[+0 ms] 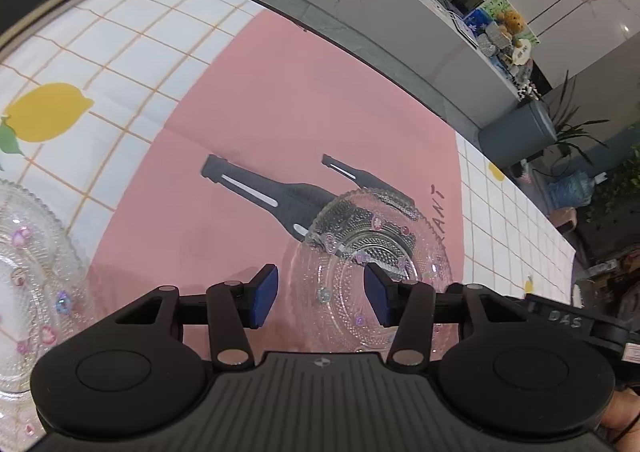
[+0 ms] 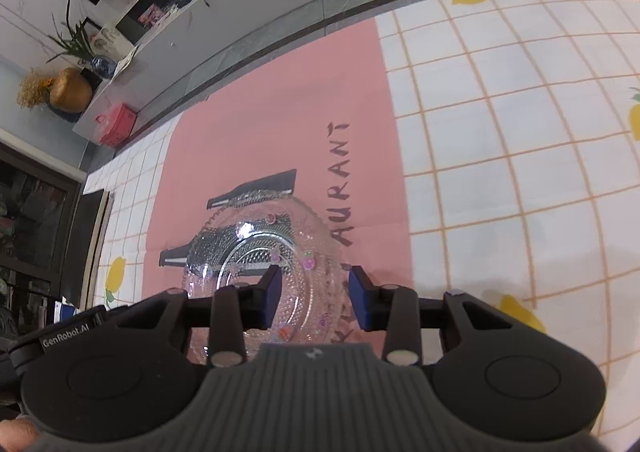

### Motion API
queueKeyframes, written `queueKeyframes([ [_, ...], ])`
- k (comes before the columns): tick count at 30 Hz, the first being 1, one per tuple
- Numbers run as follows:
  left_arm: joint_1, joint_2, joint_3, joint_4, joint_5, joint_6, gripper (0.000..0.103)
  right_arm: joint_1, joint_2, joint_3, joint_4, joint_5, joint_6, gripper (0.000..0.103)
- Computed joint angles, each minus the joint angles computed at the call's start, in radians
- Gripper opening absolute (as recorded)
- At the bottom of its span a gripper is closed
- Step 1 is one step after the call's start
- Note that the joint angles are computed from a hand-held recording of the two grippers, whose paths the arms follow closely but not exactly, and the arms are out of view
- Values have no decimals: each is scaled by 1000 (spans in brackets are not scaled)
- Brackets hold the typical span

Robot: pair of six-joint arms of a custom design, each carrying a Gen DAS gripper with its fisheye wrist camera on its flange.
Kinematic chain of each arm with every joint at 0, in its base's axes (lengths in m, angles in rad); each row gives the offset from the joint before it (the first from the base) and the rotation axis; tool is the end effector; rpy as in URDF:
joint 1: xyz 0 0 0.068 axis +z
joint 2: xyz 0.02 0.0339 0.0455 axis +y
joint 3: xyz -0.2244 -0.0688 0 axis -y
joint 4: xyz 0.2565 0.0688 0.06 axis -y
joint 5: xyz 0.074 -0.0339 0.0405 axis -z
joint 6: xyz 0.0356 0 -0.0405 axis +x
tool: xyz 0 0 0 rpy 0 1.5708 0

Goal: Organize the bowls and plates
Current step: 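Move both tools to the rim of a clear glass plate with pink dots, then close the left tool on the glass plate rim while the right tool grips it too, then lift and carry the glass plate with both tools over the other glass plate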

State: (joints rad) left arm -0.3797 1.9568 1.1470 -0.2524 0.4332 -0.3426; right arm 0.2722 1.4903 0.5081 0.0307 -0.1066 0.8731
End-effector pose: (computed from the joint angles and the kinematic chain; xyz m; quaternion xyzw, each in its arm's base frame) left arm 0.3442 -0.1535 0.0842 0.0716 0.9441 -0.2814 0.1563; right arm 0.2473 0.0729 0.0681 0.2660 0.9133 0.2075 0.2283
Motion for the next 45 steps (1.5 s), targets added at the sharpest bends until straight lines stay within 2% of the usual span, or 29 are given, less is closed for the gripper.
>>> queueKeyframes([
  [5,-3,30,20,-10,19,32,57,-5,39,-2,40,-14,-14,36],
  [8,-4,31,4,22,22,50,57,-10,39,-28,91,-28,-12,35],
  [11,-6,33,-1,39,27,49,56,-4,46,-31,98,-12,-25,21],
  [12,-7,29,-8,51,24,42,50,-8,48,-36,110,-13,-21,19],
  [14,-17,22,-9,45,0,50,45,-12,47,-42,115,-11,-19,14],
  [16,-29,14,-13,40,-43,65,31,-9,43,-48,117,-2,-16,11],
  [21,-27,0,-25,31,-70,67,20,1,18,-57,91,3,-11,8],
  [30,6,-17,-36,-8,-48,65,16,17,-53,-86,77,-12,25,6],
  [45,65,-201,-162,-36,-34,114,16,156,-173,-91,-10,57,87,7],
])
